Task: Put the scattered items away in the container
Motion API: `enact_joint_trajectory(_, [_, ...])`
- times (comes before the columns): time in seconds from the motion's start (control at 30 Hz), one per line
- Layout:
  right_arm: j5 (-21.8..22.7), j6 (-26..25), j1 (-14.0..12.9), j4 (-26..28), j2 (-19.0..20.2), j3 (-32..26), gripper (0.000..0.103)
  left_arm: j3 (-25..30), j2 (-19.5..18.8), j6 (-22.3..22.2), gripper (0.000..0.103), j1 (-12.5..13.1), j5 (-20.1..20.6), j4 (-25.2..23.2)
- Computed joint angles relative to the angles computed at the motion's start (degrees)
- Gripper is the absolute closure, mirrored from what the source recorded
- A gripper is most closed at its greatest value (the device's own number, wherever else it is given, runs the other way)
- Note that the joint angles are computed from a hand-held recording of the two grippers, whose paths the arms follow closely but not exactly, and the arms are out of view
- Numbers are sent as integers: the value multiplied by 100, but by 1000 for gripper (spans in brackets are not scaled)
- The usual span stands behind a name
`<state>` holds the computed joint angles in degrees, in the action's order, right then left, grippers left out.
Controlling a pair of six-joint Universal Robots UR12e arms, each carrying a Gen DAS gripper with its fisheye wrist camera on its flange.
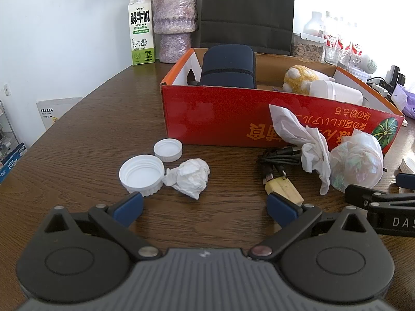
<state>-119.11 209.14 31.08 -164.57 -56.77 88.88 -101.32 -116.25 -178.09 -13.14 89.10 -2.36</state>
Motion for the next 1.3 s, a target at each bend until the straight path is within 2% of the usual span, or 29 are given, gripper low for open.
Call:
enact_joint_trajectory(1.13, [-45, 55, 7, 24, 19, -29, 0, 10, 2, 3, 0, 0, 1, -17])
enact_joint_trajectory(1.3, [-18, 13, 0, 0, -3, 7, 0, -17, 31, 54, 0, 37, -144, -3])
